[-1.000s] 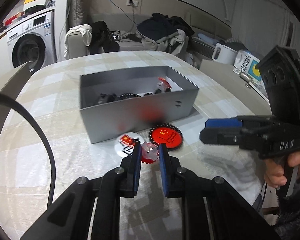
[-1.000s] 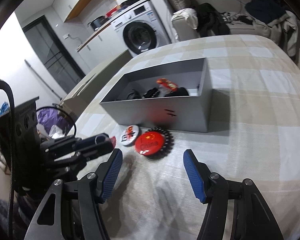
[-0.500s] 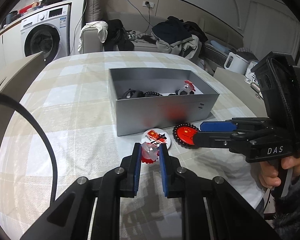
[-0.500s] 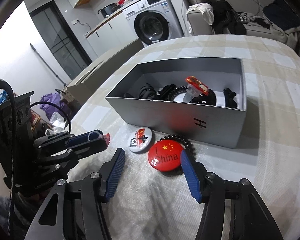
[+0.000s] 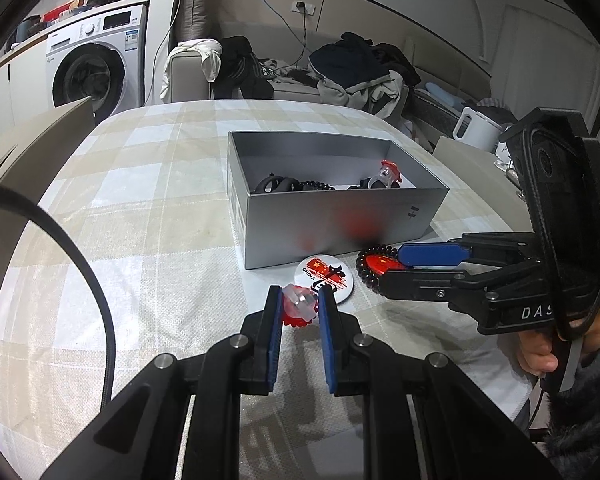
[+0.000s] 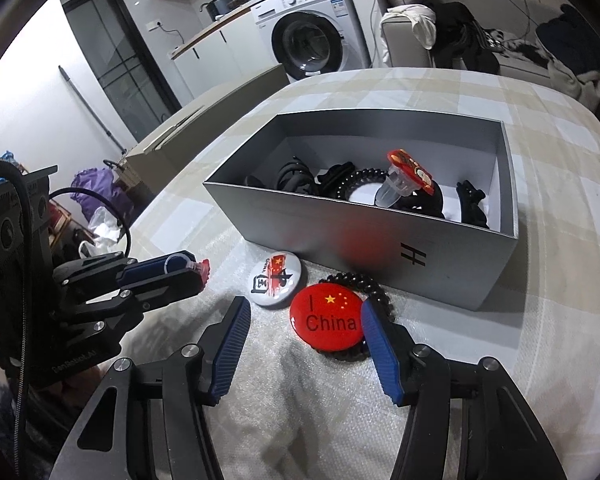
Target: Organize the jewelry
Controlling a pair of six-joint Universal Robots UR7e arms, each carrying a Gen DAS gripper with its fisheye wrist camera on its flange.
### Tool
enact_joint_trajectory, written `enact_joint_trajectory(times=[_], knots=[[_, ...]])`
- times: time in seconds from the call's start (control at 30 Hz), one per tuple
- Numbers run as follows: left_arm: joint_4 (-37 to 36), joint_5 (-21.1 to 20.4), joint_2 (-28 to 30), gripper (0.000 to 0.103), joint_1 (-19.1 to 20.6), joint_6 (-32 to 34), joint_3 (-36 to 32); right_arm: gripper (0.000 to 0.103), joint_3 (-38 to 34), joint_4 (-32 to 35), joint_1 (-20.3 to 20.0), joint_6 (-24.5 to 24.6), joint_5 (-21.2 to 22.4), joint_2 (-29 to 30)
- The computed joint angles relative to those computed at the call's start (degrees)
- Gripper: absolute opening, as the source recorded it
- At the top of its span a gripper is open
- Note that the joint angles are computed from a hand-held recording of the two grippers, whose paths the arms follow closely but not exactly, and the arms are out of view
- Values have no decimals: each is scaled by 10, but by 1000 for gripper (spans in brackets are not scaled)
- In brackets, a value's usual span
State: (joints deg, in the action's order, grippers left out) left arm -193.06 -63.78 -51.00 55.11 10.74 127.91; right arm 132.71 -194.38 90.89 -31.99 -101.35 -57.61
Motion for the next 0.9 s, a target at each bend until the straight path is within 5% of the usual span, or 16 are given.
enact_joint_trajectory(times=[0.63,0.8,0.9], knots=[[10,2,2,12,3,-3,-6,40,-6,-9,-1,-10,-14,7],[9,2,2,12,3,-3,-6,31,-7,-13,-3,-9,-18,8],[11,2,2,12,3,-3,-6,13,-7,-20,-5,-7,-22,9]])
